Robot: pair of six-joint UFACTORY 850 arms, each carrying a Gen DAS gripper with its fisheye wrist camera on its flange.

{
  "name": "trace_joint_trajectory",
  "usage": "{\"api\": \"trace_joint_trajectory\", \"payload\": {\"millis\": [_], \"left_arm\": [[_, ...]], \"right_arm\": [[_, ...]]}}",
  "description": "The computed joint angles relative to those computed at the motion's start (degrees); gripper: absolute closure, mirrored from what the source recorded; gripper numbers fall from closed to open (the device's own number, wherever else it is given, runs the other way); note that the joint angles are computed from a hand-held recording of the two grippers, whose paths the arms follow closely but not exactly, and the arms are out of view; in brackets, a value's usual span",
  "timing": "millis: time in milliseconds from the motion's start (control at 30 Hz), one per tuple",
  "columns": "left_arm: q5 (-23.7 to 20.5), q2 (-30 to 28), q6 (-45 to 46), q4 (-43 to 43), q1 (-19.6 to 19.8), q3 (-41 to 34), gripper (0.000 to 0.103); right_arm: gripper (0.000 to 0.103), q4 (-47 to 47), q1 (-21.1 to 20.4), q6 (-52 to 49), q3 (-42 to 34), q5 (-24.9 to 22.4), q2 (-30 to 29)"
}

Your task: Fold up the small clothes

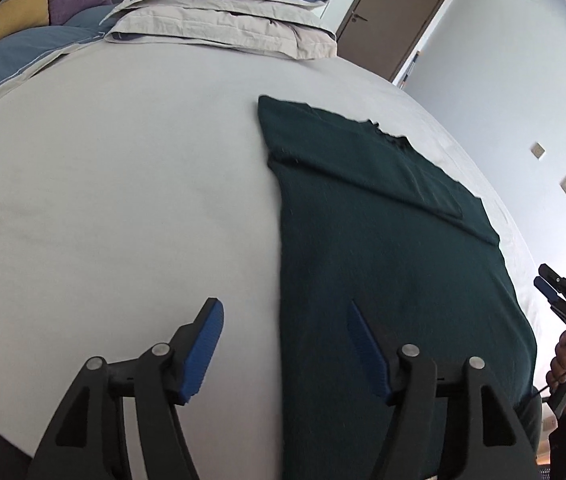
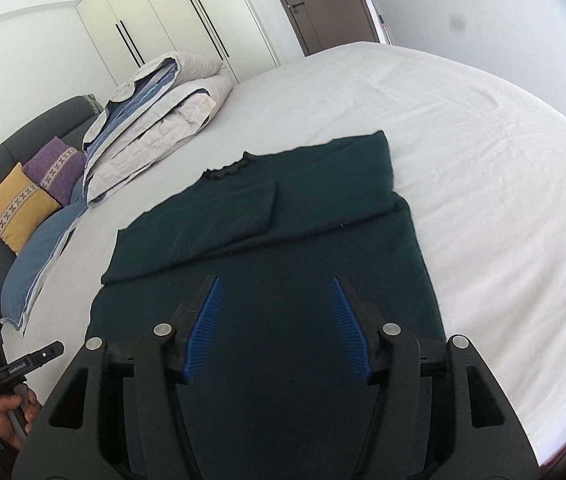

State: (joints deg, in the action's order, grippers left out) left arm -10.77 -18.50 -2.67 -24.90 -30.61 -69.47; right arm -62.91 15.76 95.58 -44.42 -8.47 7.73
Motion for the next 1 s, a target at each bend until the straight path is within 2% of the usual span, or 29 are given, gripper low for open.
{"api": "trace_joint_trajectory", "payload": {"millis": [67,200,333,467,600,733,867,933,1000], "left_arm": [[-0.8,1.5,7.2,-7.6,-1.0,2.2,0.035],[-2.5,3.4,5.5,-6.4,-2.4,4.6,0.035],[-4.5,4.8,6.8,-9.0,-2.8,6.3,0.035],[-6.0,5.9,17.3,-21.9,-1.7,9.0,0.035],[-9.0,7.2,29.8,-37.3,0.0,11.7,0.036],[-12.1,7.7,33.9,-41.9,0.9,13.2,0.037],[-12.2,7.9,34.7,-42.5,0.6,14.0,0.044],[-12.1,7.5,34.2,-41.9,0.8,13.7,0.052],[-12.4,7.5,33.9,-41.7,1.0,13.9,0.066]], "right_arm": [[0.048,5.1,0.8,-4.4,3.5,-1.3,3.7],[0.048,21.3,0.8,-20.0,9.3,-4.0,10.4],[0.048,33.3,-1.4,-30.6,14.6,-6.8,17.0],[0.048,44.7,-4.4,-40.1,19.2,-7.0,22.6],[0.048,57.0,-7.0,-51.5,20.8,-7.0,23.4],[0.048,68.7,-8.5,-62.5,21.8,-6.1,24.3],[0.048,73.4,-8.3,-68.2,21.4,-7.5,23.9],[0.048,73.6,-8.1,-68.8,21.3,-8.6,23.9],[0.048,72.9,-7.9,-68.3,20.7,-9.9,23.3]]}}
